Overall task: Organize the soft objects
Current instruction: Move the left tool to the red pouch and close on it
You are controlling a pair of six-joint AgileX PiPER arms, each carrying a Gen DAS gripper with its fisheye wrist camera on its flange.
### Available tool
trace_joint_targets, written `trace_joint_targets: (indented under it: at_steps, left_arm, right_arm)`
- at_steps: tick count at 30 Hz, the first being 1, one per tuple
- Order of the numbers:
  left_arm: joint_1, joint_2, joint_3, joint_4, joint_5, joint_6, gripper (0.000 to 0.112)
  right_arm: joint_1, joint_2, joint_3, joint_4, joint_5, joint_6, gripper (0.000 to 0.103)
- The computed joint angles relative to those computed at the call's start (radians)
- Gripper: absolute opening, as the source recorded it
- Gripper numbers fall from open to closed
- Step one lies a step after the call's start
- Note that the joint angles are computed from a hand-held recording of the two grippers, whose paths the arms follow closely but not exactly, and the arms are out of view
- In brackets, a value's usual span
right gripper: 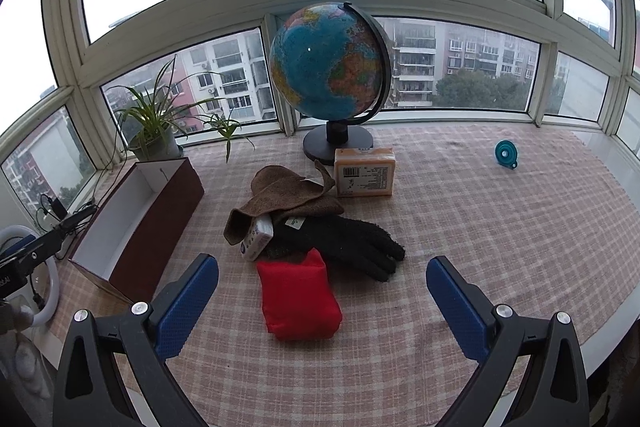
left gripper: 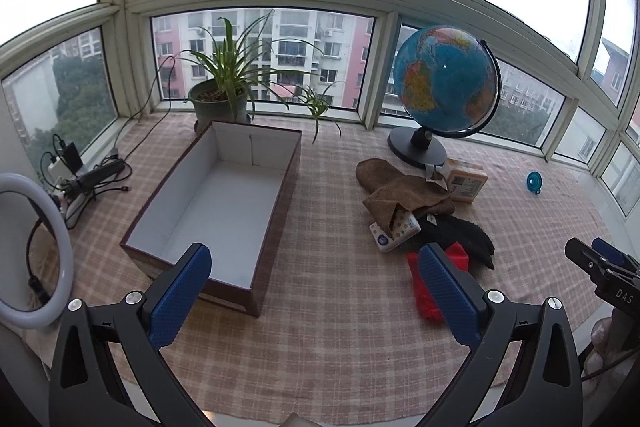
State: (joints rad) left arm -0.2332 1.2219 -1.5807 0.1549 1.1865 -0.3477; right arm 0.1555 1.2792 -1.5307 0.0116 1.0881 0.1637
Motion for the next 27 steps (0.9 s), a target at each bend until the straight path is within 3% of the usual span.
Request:
trace_joint_targets:
  at_steps: [5, 11, 17, 27]
  left_arm:
    - [-0.046, 0.018, 0.029, 0.0, -0.015, -0.037, 0.103]
    - [-0.073, 0.053, 0.073, -0.056, -0.045, -0.046, 0.103]
    - [-0.087, 0.084, 0.128, -0.162, -0.091, -0.032, 0.103]
    - [-0.197, 0.129, 0.187, -0.119, -0.17, -0.099, 0.103]
  right_arm:
    - [-0.148, -0.014, 0.076, 0.174, -0.043, -0.161, 0.103]
    - [-0.33, 0.043, 0.102, 0.445, 0.016, -0.392, 0.103]
    - [-0.39, 0.125, 0.086, 0.524, 0.074, -0.486, 0.103]
    - [-0.491, 0.244, 0.052, 0.605, 0.106, -0.589, 0.103]
